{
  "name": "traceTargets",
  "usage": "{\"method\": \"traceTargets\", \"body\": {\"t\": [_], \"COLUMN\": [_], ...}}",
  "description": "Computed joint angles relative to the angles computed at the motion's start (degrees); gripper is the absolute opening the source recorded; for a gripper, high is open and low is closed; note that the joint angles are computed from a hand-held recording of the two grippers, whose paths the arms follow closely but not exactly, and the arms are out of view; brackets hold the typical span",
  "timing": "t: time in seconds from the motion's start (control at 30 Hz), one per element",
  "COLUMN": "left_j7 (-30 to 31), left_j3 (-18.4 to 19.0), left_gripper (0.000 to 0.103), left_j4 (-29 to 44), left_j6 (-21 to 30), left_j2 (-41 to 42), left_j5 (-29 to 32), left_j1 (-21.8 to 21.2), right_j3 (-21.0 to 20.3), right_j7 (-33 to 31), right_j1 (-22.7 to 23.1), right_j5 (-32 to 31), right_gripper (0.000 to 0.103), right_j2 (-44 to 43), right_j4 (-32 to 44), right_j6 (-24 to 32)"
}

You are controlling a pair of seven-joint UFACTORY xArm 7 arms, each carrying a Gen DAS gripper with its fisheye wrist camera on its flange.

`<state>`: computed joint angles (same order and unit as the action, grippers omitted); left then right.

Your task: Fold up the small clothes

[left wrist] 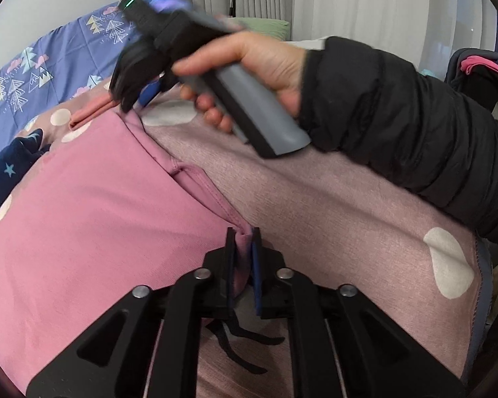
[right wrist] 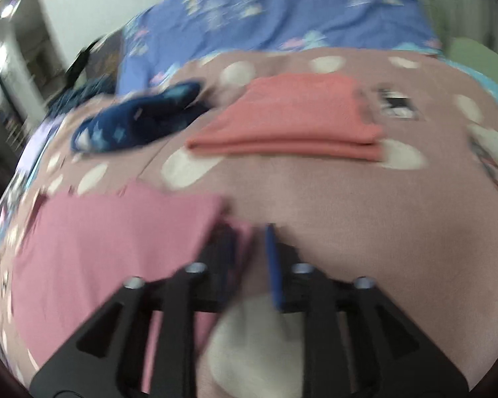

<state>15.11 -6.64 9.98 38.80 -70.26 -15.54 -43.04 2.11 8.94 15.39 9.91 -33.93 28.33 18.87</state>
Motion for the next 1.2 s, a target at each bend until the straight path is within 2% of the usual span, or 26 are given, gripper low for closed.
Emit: {"method": "traceTargets", "body": {"t": [0.03, 0.13, 0.17, 0.23, 0.27, 0.37, 0.43, 0.47, 0.53, 0.6, 0.67, 0.77, 0.83, 0.97, 1.03, 1.1, 1.13, 1.2], "left_j7": [-0.1, -0.1, -0.2, -0.8, -1.5, -3.1, -3.6, -3.7, -5.3, -6.5, -6.5, -4.1, -1.9, 2.5, 4.1, 6.1, 6.9, 8.8], "left_j3": [0.0, 0.8, 1.6, 3.5, 3.0, 0.5, 1.6, 2.0, 1.5, 2.1, 5.5, 11.6, 18.3, 33.2, 38.1, 43.3, 45.4, 48.3], "left_gripper": [0.012, 0.014, 0.014, 0.014, 0.014, 0.017, 0.018, 0.022, 0.024, 0.024, 0.03, 0.032, 0.032, 0.032, 0.032, 0.032, 0.032, 0.032], "left_j4": [0.0, 0.0, 0.1, -0.1, -0.3, -1.5, -2.3, -2.5, -2.5, -2.4, -1.8, 0.2, 2.1, 5.7, 6.9, 8.7, 9.7, 11.5], "left_j6": [0.1, 0.8, 1.4, 3.8, 5.2, 10.6, 15.8, 17.3, 21.0, 23.7, 26.9, 32.2, 35.6, 35.6, 34.6, 34.0, 33.5, 32.6], "left_j2": [-0.2, -1.4, -2.2, -5.8, -8.0, -16.8, -22.3, -23.1, -23.6, -25.9, -30.9, -37.9, -41.1, -37.9, -34.6, -31.2, -29.0, -24.9], "left_j5": [0.0, -0.4, -1.1, -2.6, -2.6, 0.6, 2.9, 3.5, 5.5, 6.2, 6.7, 10.2, 14.3, 25.1, 28.1, 30.0, 30.6, 30.7], "left_j1": [0.0, -0.2, -0.3, 0.1, 1.1, 5.9, 9.8, 11.5, 16.4, 19.2, 22.2, 29.6, 36.5, 49.4, 53.5, 56.7, 57.8, 58.2], "right_j3": [0.5, -4.8, -4.9, -2.0, -0.9, 0.7, 0.7, 2.3, 8.4, 10.1, 13.1, 18.0, 22.6, 30.8, 35.7, 41.2, 44.9, 50.1], "right_j7": [1.4, -3.6, -5.6, -7.1, -6.8, -4.2, -2.6, -1.7, 0.6, 3.3, 7.1, 9.0, 9.4, 9.5, 9.8, 10.1, 10.4, 11.5], "right_j1": [-1.1, 5.1, 6.5, 7.1, 7.3, 10.5, 14.2, 14.7, 14.4, 13.8, 12.5, 12.6, 13.7, 17.3, 17.3, 15.0, 12.5, 7.9], "right_j5": [-0.4, 3.4, 3.5, 2.4, 2.5, 5.5, 8.6, 8.5, 5.7, 4.1, 2.0, -1.9, -4.2, -7.3, -9.2, -12.4, -14.7, -18.4], "right_gripper": [0.02, 0.017, 0.017, 0.017, 0.017, 0.017, 0.017, 0.017, 0.016, 0.016, 0.017, 0.02, 0.028, 0.032, 0.032, 0.032, 0.032, 0.033], "right_j2": [-2.1, -10.7, -14.4, -21.5, -24.4, -35.9, -43.2, -44.1, -45.4, -45.7, -46.8, -47.0, -44.5, -35.4, -28.3, -20.0, -15.3, -8.5], "right_j4": [-1.0, -3.9, -5.1, -7.7, -8.9, -13.7, -17.3, -17.7, -18.8, -17.2, -14.3, -9.9, -6.7, -2.4, 0.3, 4.3, 7.0, 11.5], "right_j6": [0.1, 4.8, 7.3, 13.1, 15.2, 21.8, 26.1, 28.4, 31.0, 33.0, 35.0, 35.4, 33.8, 27.0, 22.4, 17.8, 15.4, 12.6]}}
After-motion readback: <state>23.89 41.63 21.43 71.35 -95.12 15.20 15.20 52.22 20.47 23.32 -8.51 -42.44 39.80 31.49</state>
